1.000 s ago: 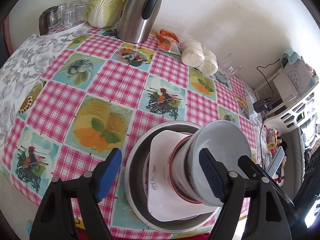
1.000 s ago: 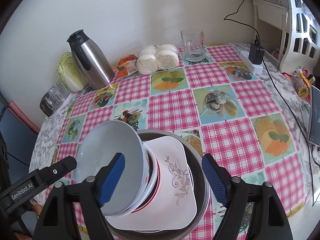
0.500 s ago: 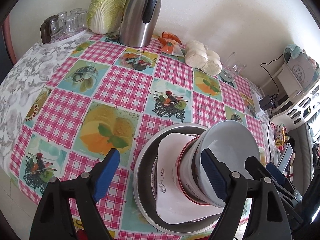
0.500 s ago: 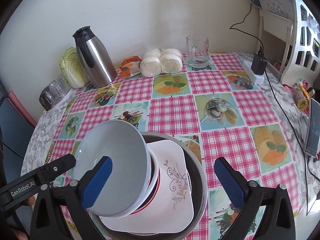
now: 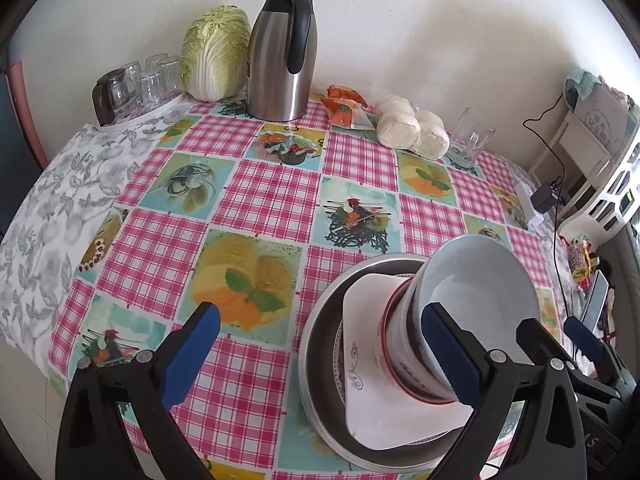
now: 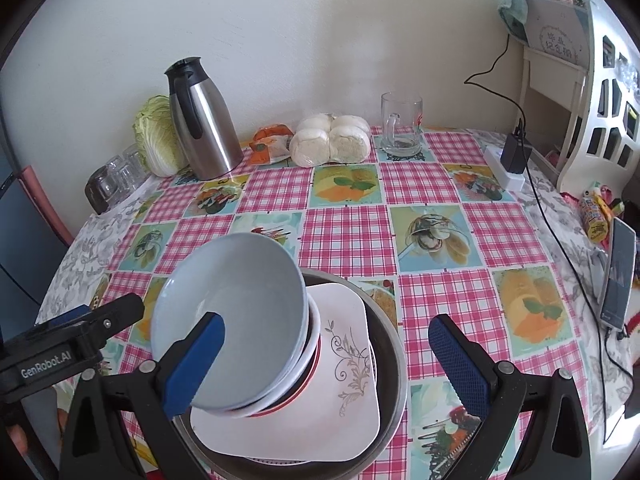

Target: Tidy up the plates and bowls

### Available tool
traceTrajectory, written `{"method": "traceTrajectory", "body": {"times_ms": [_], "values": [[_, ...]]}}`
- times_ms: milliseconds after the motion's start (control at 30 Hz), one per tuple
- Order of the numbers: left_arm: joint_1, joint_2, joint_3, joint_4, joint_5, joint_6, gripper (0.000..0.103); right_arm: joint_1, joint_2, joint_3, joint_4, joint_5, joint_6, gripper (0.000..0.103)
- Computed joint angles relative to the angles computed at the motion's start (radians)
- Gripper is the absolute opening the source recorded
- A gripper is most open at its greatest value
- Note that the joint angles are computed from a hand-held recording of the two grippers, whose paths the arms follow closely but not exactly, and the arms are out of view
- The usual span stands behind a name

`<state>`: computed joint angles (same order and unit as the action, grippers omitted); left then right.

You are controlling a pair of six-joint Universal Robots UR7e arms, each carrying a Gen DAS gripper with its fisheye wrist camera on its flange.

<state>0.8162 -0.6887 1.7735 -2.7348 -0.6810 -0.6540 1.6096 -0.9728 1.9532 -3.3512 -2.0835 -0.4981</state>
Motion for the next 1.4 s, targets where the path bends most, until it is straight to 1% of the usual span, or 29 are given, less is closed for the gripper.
{"method": "traceTrajectory", "body": {"times_ms": [133, 333, 400, 433, 533, 633, 867, 1000, 1100, 1200, 1400], "values": [[-0.005, -0.008, 0.024, 0.013, 0.001, -0.003, 0.101, 0.0, -0.014, 0.042, -0.056, 0.01, -0.022, 0.103], [-0.015, -0.017, 0.069, -0.019, -0.016, 0.022, 0.101, -0.009, -0.027, 0.107, -0.148, 0.016, -0.064, 0.103], [-0.017, -0.018, 0.075, 0.006, -0.017, 0.024, 0.101, -0.014, -0.028, 0.123, -0.16, 0.011, -0.078, 0.103], [-0.018, -0.018, 0.076, 0.026, -0.012, 0.02, 0.101, -0.02, -0.031, 0.133, -0.168, 0.021, -0.082, 0.103], [-0.024, -0.02, 0.086, 0.071, 0.005, 0.006, 0.101, -0.027, -0.027, 0.148, -0.181, -0.001, -0.101, 0.103], [-0.025, -0.03, 0.107, 0.054, -0.007, 0.014, 0.101, -0.034, -0.027, 0.167, -0.191, -0.005, -0.117, 0.103], [-0.033, -0.038, 0.128, 0.072, -0.005, 0.029, 0.101, -0.041, 0.01, 0.166, -0.227, -0.059, -0.157, 0.103], [-0.038, -0.033, 0.123, 0.118, -0.001, 0.038, 0.101, -0.042, 0.016, 0.168, -0.225, -0.07, -0.164, 0.103], [-0.046, -0.027, 0.117, 0.16, 0.02, 0.035, 0.101, -0.04, 0.022, 0.172, -0.229, -0.077, -0.177, 0.103], [-0.044, -0.029, 0.121, 0.15, 0.002, 0.056, 0.101, -0.038, 0.026, 0.174, -0.233, -0.086, -0.182, 0.103], [-0.04, -0.028, 0.117, 0.163, -0.01, 0.063, 0.101, -0.036, 0.029, 0.171, -0.231, -0.099, -0.18, 0.103]]}}
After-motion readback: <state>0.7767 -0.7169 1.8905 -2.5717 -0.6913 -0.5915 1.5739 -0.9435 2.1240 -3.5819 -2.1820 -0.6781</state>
